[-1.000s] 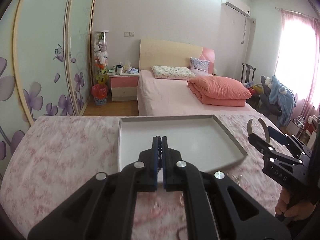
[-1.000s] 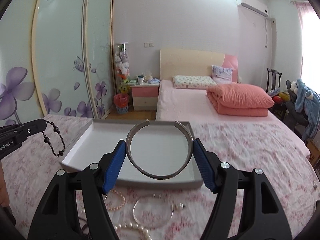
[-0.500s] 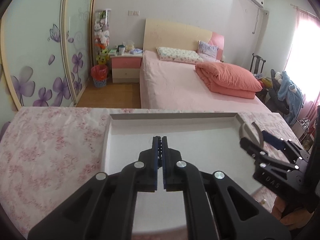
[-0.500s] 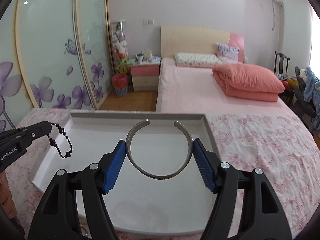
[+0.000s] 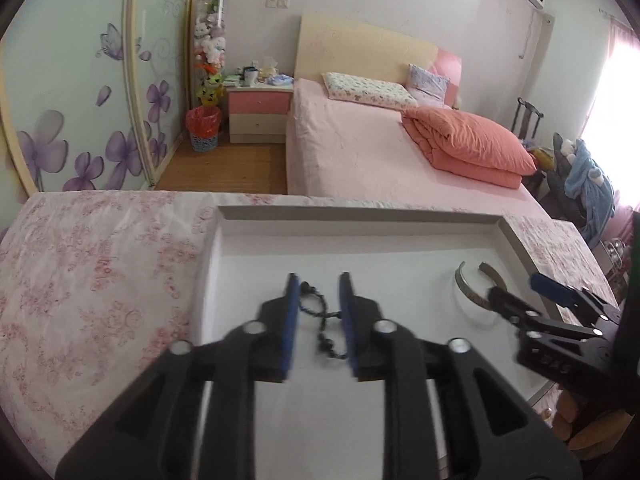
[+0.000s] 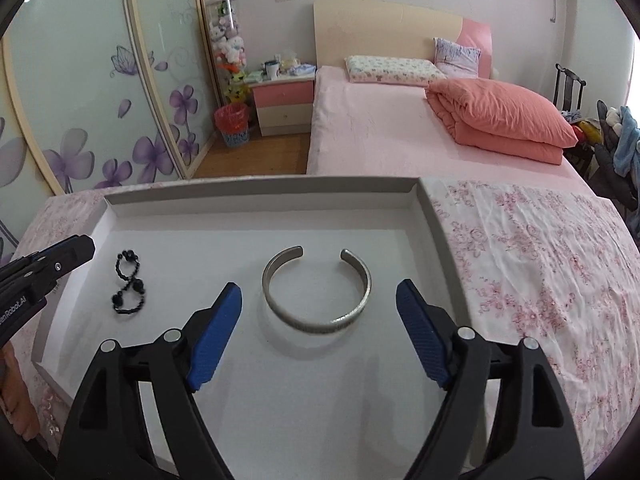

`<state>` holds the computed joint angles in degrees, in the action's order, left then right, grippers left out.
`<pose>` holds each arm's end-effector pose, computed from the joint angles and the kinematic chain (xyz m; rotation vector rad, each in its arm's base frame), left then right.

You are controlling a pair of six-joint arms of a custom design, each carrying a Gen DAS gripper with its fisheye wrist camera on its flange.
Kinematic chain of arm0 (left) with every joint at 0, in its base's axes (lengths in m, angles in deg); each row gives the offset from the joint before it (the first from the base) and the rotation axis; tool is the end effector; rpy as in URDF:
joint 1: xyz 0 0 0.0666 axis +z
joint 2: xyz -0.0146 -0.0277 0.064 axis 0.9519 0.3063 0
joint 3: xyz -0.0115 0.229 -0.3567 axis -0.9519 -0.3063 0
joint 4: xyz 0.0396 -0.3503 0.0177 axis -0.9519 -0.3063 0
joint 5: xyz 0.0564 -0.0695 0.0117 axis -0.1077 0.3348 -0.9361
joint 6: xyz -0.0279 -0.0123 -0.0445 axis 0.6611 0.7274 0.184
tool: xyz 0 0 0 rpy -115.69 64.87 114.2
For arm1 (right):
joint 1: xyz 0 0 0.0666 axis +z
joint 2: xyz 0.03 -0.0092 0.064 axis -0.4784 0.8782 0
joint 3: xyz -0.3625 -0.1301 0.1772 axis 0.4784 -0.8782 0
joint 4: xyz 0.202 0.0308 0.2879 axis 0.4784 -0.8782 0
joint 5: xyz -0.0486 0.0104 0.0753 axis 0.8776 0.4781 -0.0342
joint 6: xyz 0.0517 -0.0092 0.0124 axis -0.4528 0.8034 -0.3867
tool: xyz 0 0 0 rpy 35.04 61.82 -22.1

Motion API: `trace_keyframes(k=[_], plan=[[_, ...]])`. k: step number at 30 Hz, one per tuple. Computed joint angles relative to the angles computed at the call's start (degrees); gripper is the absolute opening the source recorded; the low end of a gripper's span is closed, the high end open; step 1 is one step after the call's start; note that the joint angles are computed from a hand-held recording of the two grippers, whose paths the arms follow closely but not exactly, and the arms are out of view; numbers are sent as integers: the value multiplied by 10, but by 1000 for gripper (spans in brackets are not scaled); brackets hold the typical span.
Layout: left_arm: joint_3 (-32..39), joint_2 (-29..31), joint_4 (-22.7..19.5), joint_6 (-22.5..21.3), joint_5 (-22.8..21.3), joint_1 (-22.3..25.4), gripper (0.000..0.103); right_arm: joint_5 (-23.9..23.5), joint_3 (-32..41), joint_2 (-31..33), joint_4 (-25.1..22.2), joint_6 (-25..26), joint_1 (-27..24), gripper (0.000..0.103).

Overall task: Organize jewelry
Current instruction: 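Carry both pieces into the white tray and open both tools to release them, then grasp the dark red beaded strand with the left tool while the right tool grasps the pearl bracelet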

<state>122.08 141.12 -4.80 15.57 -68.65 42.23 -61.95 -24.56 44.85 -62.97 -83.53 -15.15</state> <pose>0.3328 -0.1848 0.3748 0.1002 2.3404 -0.2317 0.2851 0.0642 0.3693 0.0318 2.3434 0.1178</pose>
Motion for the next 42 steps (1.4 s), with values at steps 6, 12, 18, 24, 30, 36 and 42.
trace_keyframes(k=[6,12,18,24,30,36,42], plan=[[-14,-44,-17,7,-13,5,24,-13,1,-52,-13,10,-27,79],[-48,-115,-47,4,-27,-3,31,-17,-13,-126,-49,30,-43,79],[-100,-207,-97,21,-52,-23,50,-33,-48,-202,-111,45,-70,79],[-148,-289,-156,53,-94,-75,58,-38,-88,-278,-176,30,-34,79],[-174,-314,-189,104,-109,-138,59,-8,-107,-313,-222,-42,82,61],[-179,-312,-195,134,-138,-211,59,85,-117,-285,-236,-115,231,43],[-173,-296,-190,151,-141,-265,59,148,-120,-268,-252,-151,299,12]])
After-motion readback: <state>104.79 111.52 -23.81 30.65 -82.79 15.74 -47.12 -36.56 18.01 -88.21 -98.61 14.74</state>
